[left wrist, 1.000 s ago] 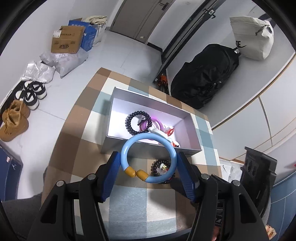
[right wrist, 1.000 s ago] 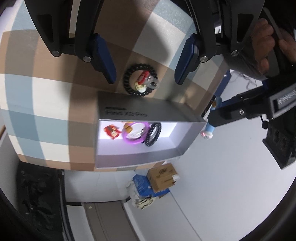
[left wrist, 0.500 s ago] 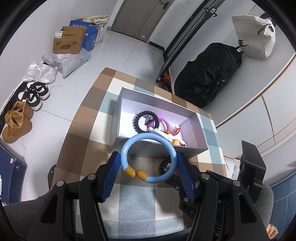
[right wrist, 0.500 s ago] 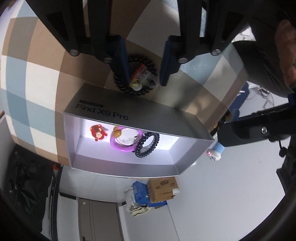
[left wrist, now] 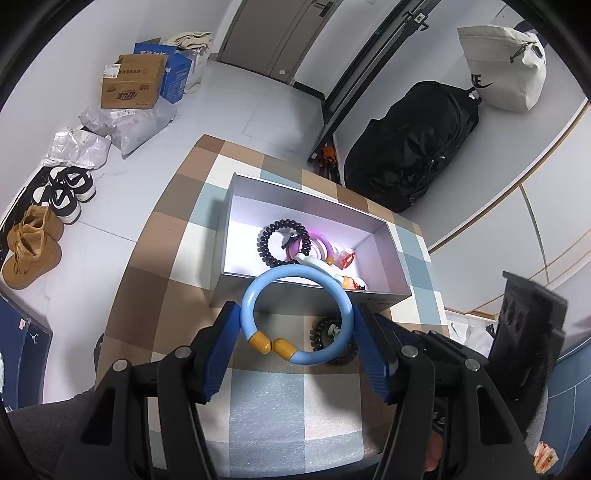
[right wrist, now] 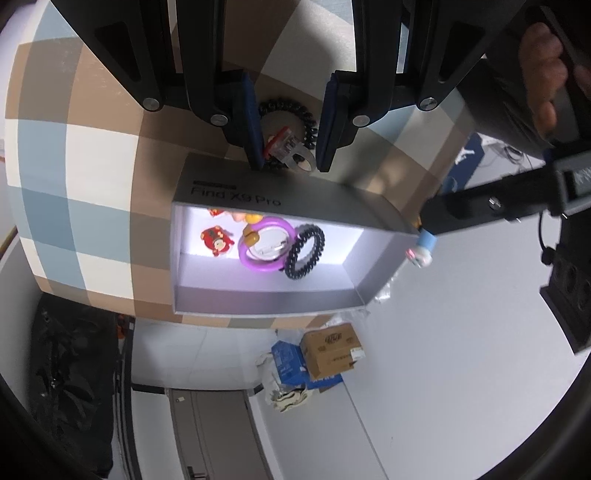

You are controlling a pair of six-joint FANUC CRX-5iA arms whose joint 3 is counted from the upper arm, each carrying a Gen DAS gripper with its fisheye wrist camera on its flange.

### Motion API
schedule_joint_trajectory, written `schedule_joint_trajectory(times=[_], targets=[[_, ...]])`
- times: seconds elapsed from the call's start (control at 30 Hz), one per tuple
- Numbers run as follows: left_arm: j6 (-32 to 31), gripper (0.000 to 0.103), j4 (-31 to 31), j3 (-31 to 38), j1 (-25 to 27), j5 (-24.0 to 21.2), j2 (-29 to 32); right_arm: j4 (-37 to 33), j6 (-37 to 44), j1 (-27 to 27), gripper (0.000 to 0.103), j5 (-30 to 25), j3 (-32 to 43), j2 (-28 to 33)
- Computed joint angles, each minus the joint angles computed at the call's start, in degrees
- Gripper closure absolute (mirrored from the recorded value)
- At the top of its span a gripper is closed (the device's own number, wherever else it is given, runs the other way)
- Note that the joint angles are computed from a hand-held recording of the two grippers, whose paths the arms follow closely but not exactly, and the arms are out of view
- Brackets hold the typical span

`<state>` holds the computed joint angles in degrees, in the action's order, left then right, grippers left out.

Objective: Organize jewelry
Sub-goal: 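Grasp the small white-red charm with the right tool while the left tool holds the blue ring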

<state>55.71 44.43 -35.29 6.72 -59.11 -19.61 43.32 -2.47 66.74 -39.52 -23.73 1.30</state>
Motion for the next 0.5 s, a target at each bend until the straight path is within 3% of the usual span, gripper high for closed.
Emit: schedule_joint_trajectory(times=[0.33, 0.5], targets=[[-0.7, 0.046, 1.7, -0.6, -1.7, 3.2, -0.7, 12.5, -11.1, -1.6, 0.076, 2.9, -4.4, -4.5], [-1.1, 0.046, 3.4, -0.9, -3.1, 5.8, -0.9, 15.2, -13.1, -3.0, 0.076, 4.2, -5.2, -6.2]])
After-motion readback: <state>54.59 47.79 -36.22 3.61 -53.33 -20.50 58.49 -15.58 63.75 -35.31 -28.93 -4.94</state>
